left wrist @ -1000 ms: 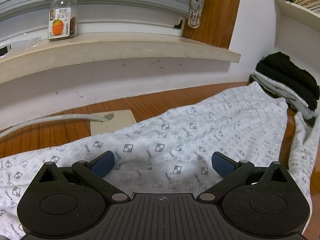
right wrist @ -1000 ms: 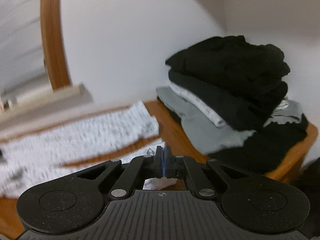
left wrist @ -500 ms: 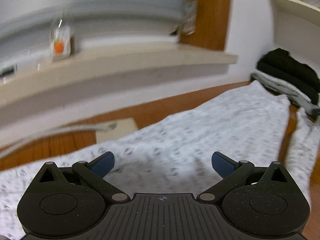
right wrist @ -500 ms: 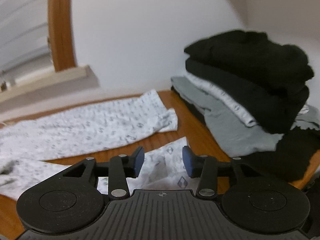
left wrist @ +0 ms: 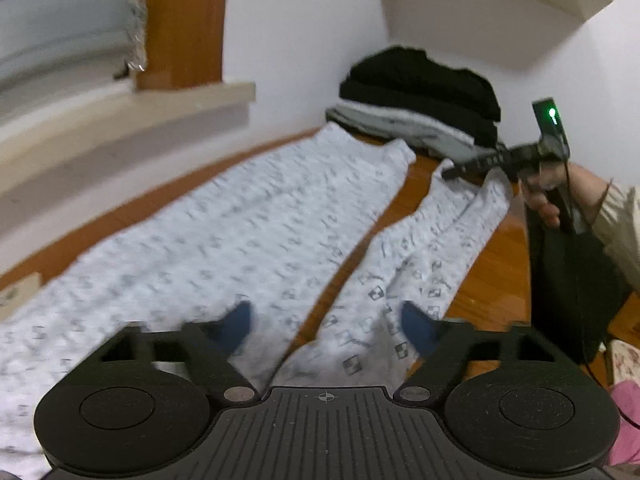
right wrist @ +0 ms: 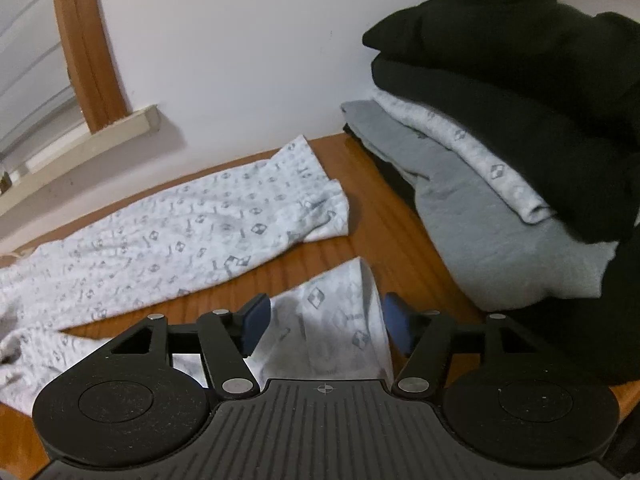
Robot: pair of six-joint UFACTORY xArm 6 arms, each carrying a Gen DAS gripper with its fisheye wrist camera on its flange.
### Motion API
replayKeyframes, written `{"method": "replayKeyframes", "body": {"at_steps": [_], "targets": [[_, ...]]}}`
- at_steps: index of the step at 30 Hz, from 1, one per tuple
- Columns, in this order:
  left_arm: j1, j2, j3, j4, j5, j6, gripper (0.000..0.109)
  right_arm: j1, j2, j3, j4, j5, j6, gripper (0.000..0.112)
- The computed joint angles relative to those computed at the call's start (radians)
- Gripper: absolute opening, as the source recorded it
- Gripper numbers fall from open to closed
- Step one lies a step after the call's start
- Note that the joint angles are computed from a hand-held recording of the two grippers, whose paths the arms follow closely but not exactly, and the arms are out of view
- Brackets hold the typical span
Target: Fold clothes
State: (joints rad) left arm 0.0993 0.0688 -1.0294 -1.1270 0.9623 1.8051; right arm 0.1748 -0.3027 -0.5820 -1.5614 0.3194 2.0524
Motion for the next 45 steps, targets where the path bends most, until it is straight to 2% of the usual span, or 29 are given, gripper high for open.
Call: {"method": "replayKeyframes", "body": {"at_steps": [3,4,5,6,7,9,13,15,18,21,25,27,28,29,30,32,34,36,37,40,45], "targets": [[-0.018,0.021,-0.003,0.017,-0.01,-0.003,0.055,-0.014,0.03,-0.026,0.064,-0.006,-0.096,0.061],[-0.016,0.027,-0.006,0.022,-0.002,-0.002,0.038,-0.024,0.034,-0.031,0.081,-0.019,-0.117,0.051],[-0.01,0.032,-0.012,0.023,0.013,0.001,0.022,-0.041,0.036,-0.034,0.091,-0.046,-0.124,0.023],[-0.004,0.037,-0.018,0.024,0.027,0.003,0.016,-0.052,0.036,-0.036,0.093,-0.068,-0.127,0.013],[0.0,0.037,-0.018,0.016,0.033,0.012,0.006,-0.06,0.035,-0.037,0.087,-0.085,-0.126,0.012],[0.011,0.025,-0.013,-0.015,0.042,0.035,0.006,-0.025,0.012,-0.039,0.057,-0.008,-0.112,0.009],[0.051,-0.013,-0.01,-0.094,0.099,0.06,0.004,0.052,-0.049,-0.052,-0.097,0.156,0.062,0.008],[0.071,-0.047,0.003,-0.155,0.119,0.079,0.004,0.099,-0.066,-0.071,-0.153,0.253,0.109,0.008],[0.104,-0.091,0.006,-0.196,0.192,0.072,0.004,0.176,-0.098,-0.088,-0.222,0.407,0.165,0.008],[0.12,-0.146,0.041,-0.166,0.247,0.084,0.004,0.248,-0.161,-0.058,-0.223,0.522,0.155,0.008],[0.135,-0.192,0.086,-0.099,0.306,0.098,0.004,0.34,-0.33,0.087,-0.156,0.624,0.101,0.008],[0.136,-0.204,0.107,-0.044,0.323,0.096,0.006,0.374,-0.414,0.168,-0.043,0.637,0.024,0.013],[0.132,-0.202,0.111,-0.017,0.325,0.088,0.008,0.375,-0.448,0.204,0.024,0.624,-0.004,0.02],[0.13,-0.197,0.112,-0.008,0.321,0.085,0.015,0.376,-0.483,0.241,0.092,0.611,-0.035,0.025],[0.129,-0.192,0.111,-0.011,0.311,0.084,0.021,0.383,-0.509,0.271,0.141,0.623,-0.049,0.026],[0.13,-0.179,0.105,-0.019,0.288,0.08,0.041,0.401,-0.545,0.316,0.199,0.669,-0.042,0.03],[0.144,-0.158,0.084,-0.045,0.262,0.074,0.047,0.373,-0.571,0.34,0.201,0.632,-0.022,0.036],[0.157,-0.125,0.054,-0.061,0.225,0.067,0.054,0.34,-0.514,0.312,0.166,0.571,-0.001,0.041],[0.163,-0.106,0.036,-0.067,0.204,0.063,0.058,0.327,-0.466,0.285,0.138,0.535,0.013,0.042],[0.216,-0.02,-0.043,-0.058,0.167,0.02,0.061,0.289,-0.304,0.185,0.032,0.411,0.062,0.049],[0.292,0.084,-0.133,-0.04,0.068,-0.023,0.067,0.248,-0.008,-0.02,-0.119,0.225,0.143,0.052]]}}
